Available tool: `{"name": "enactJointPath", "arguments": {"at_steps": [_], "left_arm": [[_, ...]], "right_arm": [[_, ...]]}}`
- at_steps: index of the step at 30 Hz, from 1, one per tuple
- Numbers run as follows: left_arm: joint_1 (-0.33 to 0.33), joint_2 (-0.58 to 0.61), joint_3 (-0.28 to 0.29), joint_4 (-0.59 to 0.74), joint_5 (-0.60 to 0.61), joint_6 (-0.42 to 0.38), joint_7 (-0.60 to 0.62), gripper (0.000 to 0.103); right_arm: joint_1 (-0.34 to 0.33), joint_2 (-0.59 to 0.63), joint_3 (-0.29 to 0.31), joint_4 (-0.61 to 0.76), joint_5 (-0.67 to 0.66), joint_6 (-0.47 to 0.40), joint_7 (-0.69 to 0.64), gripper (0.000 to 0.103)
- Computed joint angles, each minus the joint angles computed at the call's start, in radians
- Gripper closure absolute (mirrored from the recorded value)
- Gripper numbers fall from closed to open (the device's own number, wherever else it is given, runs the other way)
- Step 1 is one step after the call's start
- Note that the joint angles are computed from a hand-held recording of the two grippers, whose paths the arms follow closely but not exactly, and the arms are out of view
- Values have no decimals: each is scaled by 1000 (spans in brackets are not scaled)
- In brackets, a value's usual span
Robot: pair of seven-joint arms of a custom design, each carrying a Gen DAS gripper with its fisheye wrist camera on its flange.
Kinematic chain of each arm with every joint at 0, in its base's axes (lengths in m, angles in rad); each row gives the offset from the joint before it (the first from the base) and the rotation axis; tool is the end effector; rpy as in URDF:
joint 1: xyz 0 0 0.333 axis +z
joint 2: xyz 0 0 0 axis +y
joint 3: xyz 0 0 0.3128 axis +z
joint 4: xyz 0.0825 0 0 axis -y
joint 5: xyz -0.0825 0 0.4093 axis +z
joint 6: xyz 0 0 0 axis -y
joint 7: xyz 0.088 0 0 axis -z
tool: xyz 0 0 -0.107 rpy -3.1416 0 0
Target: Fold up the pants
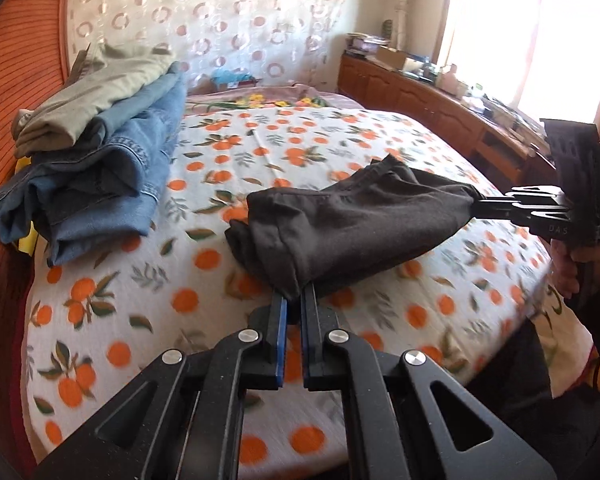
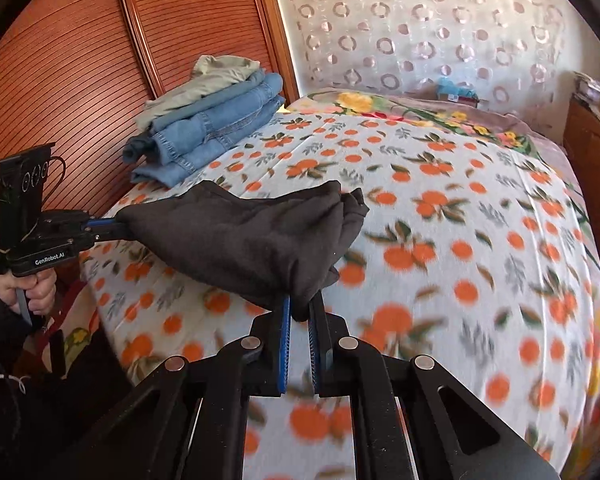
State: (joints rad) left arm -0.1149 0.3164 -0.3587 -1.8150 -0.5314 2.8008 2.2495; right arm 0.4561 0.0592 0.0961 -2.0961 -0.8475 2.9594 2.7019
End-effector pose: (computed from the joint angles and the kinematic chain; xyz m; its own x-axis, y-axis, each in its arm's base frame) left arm 0.6403 -0.2761 0.4320 -0.6404 -0.7594 0.1151 -0.5982 0.3992 -0.6948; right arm 0.4961 0.3639 0.4540 0.2540 -0.9570 -0.1401 -0.6552 -0.0637 -0.7528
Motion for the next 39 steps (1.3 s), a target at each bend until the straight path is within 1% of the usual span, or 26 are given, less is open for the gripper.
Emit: {"name": "enactJointPath", "arguments": {"at_steps": [3, 6, 9, 11, 14, 16, 18, 21, 23, 25, 27, 28, 30, 31, 32, 34, 36, 38, 39], "left_arm": [[22, -50, -29, -66, -67, 5, 57, 97], [11, -89, -24, -117, -115, 2, 84, 97], [-5, -126, -9, -162, -161, -19, 101, 95], [-22, -139, 9, -177, -167, -34, 96, 95], [-37, -144, 34, -183, -153, -55, 88, 88], [-48, -140, 51, -176, -129, -57, 52, 76], [-49, -138, 58, -170, -120, -51, 36, 75], [-42, -138, 53, -158, -142, -34, 63, 73], [-47, -133, 59, -149, -118, -14, 44, 72], [-36, -134, 51, -140, -142, -9, 63, 70], [-27, -137, 45, -135, -174, 1, 87, 67], [-27, -134, 45, -129, -180, 3, 87, 63], [-28, -115, 45, -107, -181, 5, 81, 61], [-30, -103, 46, -94, -172, 5, 71, 59], [-31, -87, 45, -77, -162, 0, 61, 59], [-28, -47, 39, -31, -143, -30, 46, 58], [-45, -5, 49, 9, -74, -37, -8, 58], [-53, 31, 53, 44, -16, -35, -53, 58], [-52, 44, 50, 57, 3, -36, -71, 58]], "right_arm": [[7, -63, 16, -69, -73, -15, 106, 95], [-9, -103, 52, -111, -112, -32, 184, 95], [-20, -134, 81, -148, -80, -41, 190, 95], [-27, -147, 98, -166, -60, -46, 185, 95], [-37, -168, 119, -189, -51, -61, 192, 93], [-49, -184, 131, -203, -58, -67, 214, 91], [-62, -205, 149, -208, -84, -93, 256, 90], [-88, -238, 161, -227, -125, -98, 304, 88], [-98, -250, 167, -232, -124, -118, 308, 83], [-105, -253, 174, -225, -125, -142, 307, 81], [-115, -242, 183, -207, -161, -153, 339, 76], [-119, -236, 184, -198, -184, -152, 357, 72], [-119, -200, 179, -160, -223, -142, 382, 66], [-115, -174, 173, -134, -245, -134, 392, 59], [-110, -152, 164, -113, -270, -127, 404, 56], [-93, -111, 139, -74, -303, -110, 412, 55], [-78, -64, 109, -33, -341, -86, 414, 54], [-58, -21, 82, 6, -338, -81, 387, 54], [-48, -1, 69, 23, -317, -83, 358, 54]]}}
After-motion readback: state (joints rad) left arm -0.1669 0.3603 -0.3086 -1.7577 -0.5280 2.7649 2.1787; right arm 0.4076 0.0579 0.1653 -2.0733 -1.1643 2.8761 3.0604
